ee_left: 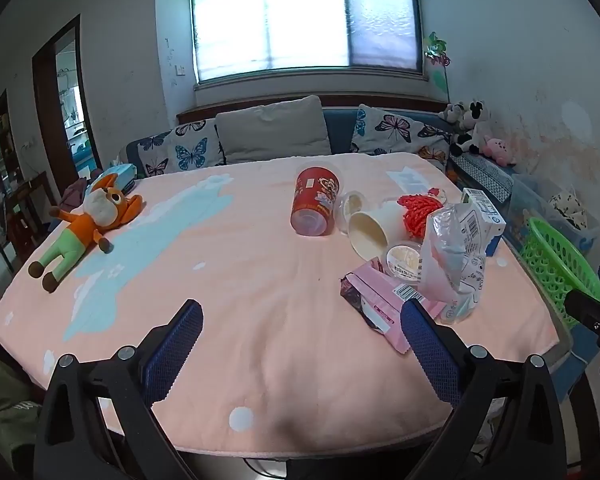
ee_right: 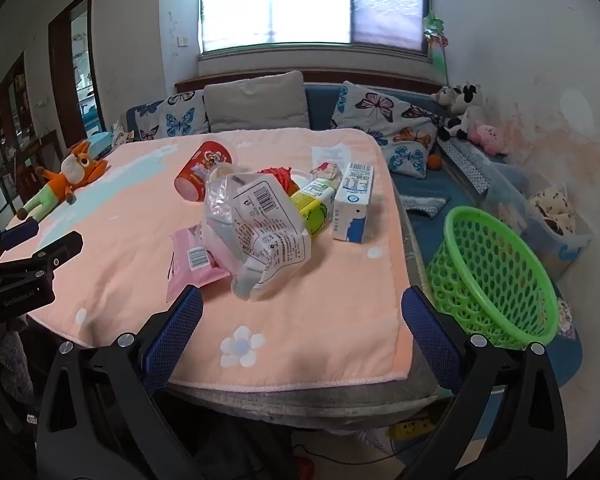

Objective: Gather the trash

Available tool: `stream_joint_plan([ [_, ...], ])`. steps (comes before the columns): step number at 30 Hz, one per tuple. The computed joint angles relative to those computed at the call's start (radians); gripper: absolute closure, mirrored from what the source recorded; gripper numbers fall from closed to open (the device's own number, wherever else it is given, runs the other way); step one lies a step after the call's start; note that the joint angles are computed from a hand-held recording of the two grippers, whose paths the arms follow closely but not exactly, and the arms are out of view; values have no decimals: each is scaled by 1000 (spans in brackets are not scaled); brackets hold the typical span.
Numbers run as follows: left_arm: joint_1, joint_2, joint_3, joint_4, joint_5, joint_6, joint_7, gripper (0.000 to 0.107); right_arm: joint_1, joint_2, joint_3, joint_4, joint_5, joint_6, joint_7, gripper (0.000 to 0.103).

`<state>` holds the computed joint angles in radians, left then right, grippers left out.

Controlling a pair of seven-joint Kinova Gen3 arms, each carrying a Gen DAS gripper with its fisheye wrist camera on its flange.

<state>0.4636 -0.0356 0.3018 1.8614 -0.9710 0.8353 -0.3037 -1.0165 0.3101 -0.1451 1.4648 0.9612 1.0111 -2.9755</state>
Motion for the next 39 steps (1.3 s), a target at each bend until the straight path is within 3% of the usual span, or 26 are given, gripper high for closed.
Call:
stream_joint_plan([
  [11, 1, 0, 4, -16, 5, -6, -11, 12, -26, -8, -4, 12, 66, 45, -64, 4],
  [39, -2, 0, -1, -22, -10, -11, -8, 12, -24, -1, -11, 2, 66, 51, -61, 4],
])
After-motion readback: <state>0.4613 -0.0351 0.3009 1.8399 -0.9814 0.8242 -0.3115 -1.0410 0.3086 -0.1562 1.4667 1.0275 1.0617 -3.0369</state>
